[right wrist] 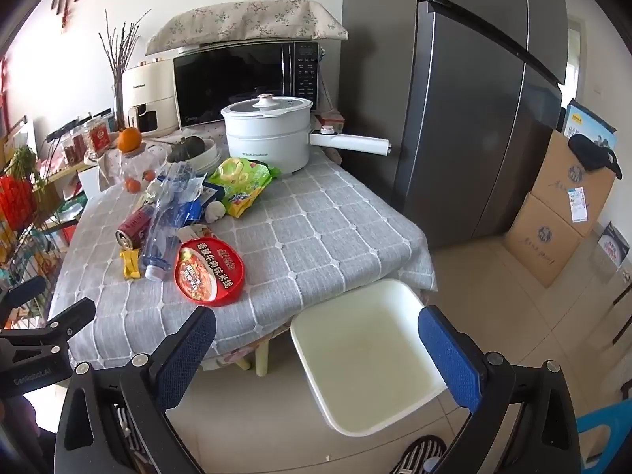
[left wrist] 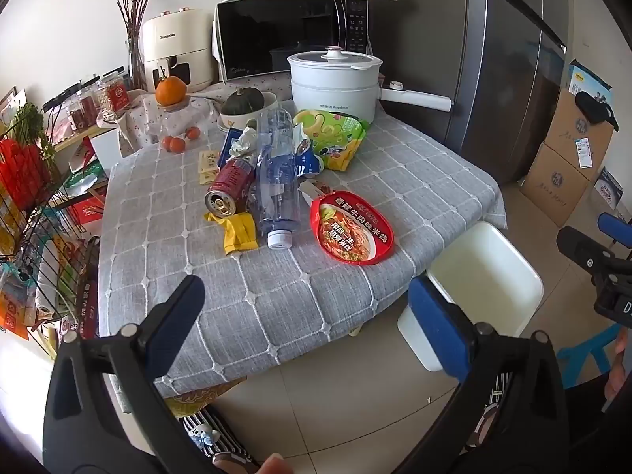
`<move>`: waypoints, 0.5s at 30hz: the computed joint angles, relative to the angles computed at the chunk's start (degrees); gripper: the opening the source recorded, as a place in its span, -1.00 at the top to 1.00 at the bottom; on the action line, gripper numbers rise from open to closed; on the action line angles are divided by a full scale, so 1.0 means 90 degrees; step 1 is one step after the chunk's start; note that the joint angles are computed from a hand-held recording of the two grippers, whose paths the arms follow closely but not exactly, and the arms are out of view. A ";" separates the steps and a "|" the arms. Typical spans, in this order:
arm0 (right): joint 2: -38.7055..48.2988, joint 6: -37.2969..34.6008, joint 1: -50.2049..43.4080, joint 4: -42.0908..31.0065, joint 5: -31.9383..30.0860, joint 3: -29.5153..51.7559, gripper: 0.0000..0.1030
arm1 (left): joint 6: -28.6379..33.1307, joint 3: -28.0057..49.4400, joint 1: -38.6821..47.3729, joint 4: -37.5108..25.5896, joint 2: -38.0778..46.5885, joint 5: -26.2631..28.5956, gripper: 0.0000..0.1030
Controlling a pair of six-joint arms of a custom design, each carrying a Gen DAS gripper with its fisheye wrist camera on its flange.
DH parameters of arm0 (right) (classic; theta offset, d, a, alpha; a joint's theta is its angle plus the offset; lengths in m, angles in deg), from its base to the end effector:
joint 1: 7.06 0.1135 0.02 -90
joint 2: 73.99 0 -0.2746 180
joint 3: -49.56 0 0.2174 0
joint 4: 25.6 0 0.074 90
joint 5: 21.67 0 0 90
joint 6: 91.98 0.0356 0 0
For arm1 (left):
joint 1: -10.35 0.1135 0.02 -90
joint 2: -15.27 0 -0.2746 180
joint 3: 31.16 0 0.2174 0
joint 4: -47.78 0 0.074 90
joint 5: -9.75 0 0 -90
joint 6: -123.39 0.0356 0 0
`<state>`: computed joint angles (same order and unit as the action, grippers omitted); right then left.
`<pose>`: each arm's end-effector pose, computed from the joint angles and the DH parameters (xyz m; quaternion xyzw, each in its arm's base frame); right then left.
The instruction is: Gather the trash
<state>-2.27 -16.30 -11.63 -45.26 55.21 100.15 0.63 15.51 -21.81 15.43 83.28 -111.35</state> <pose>0.2189 -0.0094 0.2249 -0.1242 0.8959 0.0346 0.4251 0.1635 -0.0811 0.2048 -0.0883 0.9150 0.0538 0.3900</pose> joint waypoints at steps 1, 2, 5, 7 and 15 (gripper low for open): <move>0.0000 -0.0001 -0.0007 -0.0012 -0.0011 0.0010 -1.00 | -0.0007 0.0013 -0.0011 -0.0005 0.0013 -0.0005 -0.99; -0.0002 -0.0004 -0.0008 -0.0013 -0.0011 0.0008 -1.00 | -0.0013 0.0022 -0.0020 -0.0005 0.0026 -0.0012 -0.99; 0.0001 -0.0005 -0.0013 -0.0016 -0.0011 0.0014 -1.00 | -0.0013 0.0021 -0.0014 -0.0020 0.0009 -0.0004 -0.99; 0.0005 -0.0001 -0.0017 -0.0017 -0.0014 0.0018 -1.00 | 0.0005 0.0004 -0.0008 -0.0003 -0.0005 -0.0004 -0.99; 0.0009 -0.0028 -0.0031 -0.0007 -0.0022 0.0006 -1.00 | 0.0041 -0.0013 0.0020 0.0024 -0.0034 0.0007 -0.99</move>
